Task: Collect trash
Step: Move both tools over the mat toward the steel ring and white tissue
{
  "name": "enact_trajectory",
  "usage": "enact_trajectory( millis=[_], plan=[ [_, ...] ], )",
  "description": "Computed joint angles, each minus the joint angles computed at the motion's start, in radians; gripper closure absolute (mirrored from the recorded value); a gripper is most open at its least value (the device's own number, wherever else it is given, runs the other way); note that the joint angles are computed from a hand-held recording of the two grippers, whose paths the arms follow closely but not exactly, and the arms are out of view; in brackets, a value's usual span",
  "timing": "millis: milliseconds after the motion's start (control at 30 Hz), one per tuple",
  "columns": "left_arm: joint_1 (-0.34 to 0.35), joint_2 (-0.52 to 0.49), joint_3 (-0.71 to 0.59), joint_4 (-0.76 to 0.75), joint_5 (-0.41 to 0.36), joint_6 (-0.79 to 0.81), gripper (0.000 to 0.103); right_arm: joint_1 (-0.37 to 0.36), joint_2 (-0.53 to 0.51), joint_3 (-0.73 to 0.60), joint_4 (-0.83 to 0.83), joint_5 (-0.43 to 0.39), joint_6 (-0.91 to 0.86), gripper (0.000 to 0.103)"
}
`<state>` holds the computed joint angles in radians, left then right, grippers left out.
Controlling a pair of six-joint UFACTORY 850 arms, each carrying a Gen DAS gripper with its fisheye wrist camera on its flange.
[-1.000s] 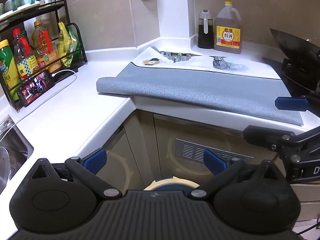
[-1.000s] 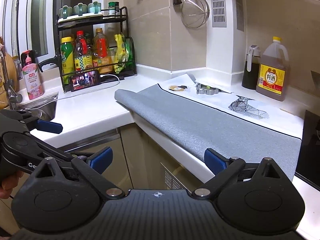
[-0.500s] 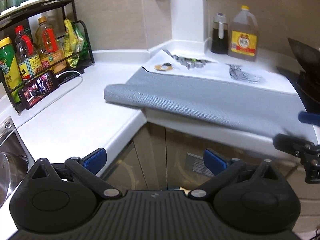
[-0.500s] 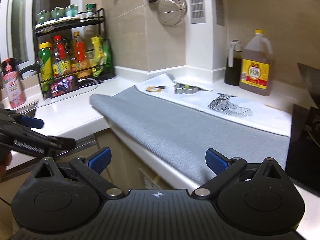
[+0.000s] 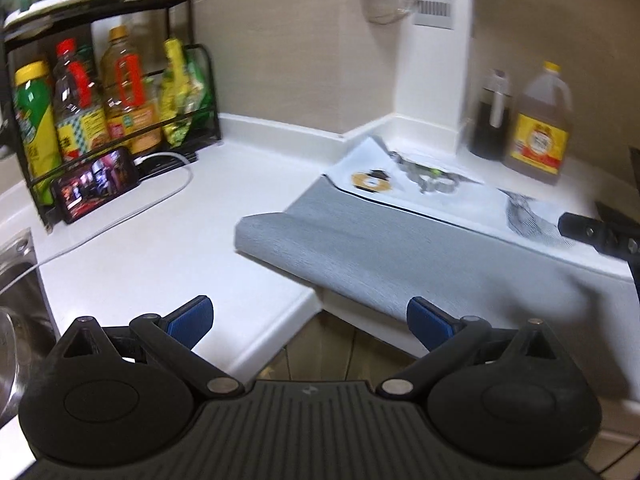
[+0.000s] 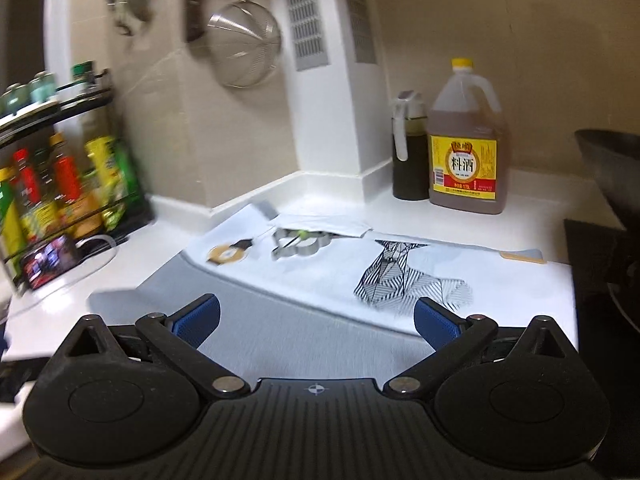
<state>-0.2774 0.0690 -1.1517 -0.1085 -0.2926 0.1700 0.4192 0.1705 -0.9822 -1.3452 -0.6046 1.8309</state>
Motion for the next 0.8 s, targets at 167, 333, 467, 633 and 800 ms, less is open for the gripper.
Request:
enact_trajectory(
  millis=[167,333,467,633,800],
  plan=[
    [0.016,-0.052,-0.054,-0.022,-0.019,-0.034,0.000,-0.071,-0.129,-0.095,-0.087,0.024,0.038,0.000],
    [-0.024,-0.144,-0.149,0.099,0.020,-0.183,0.000,-0.133,-0.262,-0.211,-0.166,0.043,0.064,0.000],
    [-0.056,-0.263,-0.270,-0.058,-0.017,-0.046,0.000,-0.192,-0.341,-0.296,-0.154,0.156,0.095,0.000],
    [-0.102,-0.376,-0.366,-0.182,-0.041,0.091,0.000,-0.238,-0.457,-0.434,0.069,0.198,-0.073,0.000],
    [-0.133,-0.477,-0.461,-0.053,-0.086,-0.032,0.000,-0.273,-0.562,-0.563,0.298,0.195,-0.251,0.000]
  ],
)
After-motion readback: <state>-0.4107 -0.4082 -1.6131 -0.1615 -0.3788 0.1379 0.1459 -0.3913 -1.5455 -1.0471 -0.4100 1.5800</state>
